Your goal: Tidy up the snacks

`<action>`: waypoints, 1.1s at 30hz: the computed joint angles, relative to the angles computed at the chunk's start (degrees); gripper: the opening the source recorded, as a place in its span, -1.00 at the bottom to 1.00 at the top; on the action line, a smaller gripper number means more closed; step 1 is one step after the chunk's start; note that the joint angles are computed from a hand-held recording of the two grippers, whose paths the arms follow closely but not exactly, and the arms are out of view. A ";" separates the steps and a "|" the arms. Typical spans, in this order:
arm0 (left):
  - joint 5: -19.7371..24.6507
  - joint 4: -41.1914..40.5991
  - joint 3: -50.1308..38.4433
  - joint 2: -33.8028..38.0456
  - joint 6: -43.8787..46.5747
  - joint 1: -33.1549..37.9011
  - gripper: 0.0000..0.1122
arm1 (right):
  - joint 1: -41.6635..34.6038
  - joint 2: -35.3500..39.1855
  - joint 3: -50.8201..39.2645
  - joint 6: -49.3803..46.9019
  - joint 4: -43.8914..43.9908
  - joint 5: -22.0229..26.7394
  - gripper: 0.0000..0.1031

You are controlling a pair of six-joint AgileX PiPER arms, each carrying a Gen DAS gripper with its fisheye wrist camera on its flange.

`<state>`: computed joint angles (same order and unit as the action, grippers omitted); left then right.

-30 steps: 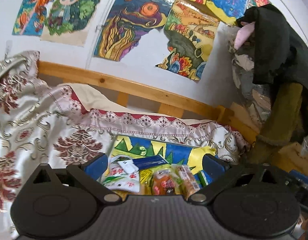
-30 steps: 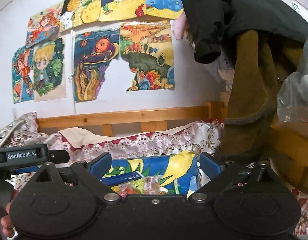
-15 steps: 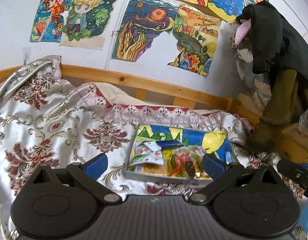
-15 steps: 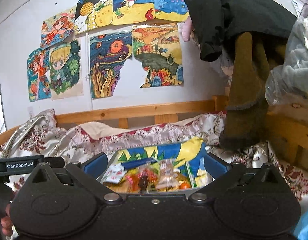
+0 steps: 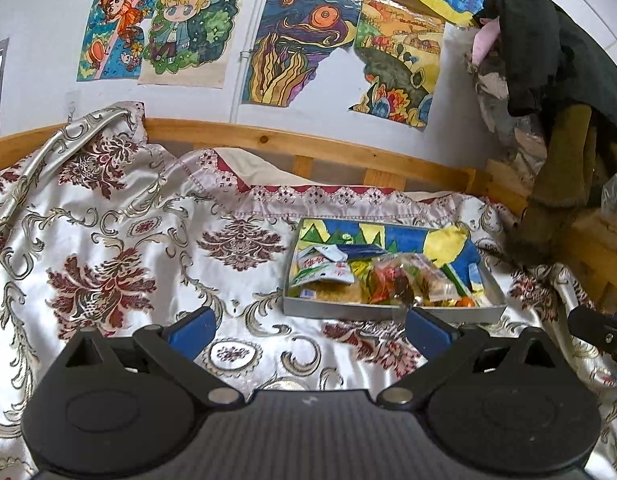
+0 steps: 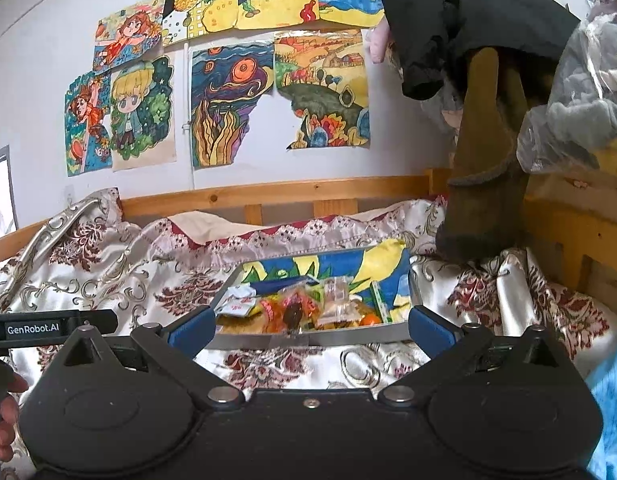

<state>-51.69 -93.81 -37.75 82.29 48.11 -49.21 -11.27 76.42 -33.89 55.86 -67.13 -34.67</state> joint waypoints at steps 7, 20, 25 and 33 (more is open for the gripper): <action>-1.05 -1.16 2.50 0.65 -0.77 -2.41 0.83 | -1.18 -0.39 3.78 -2.71 1.88 -1.27 0.98; 2.31 -2.74 4.08 4.69 -2.18 -1.54 0.83 | -1.70 4.49 6.99 -12.82 9.39 -2.78 0.98; 2.63 -2.68 3.90 5.38 -2.28 -0.99 0.83 | -0.91 6.34 6.80 -13.71 10.67 -1.84 0.98; 2.13 -3.31 3.62 5.66 -1.51 -1.05 0.83 | -0.57 6.63 6.79 -14.05 11.02 -1.31 0.98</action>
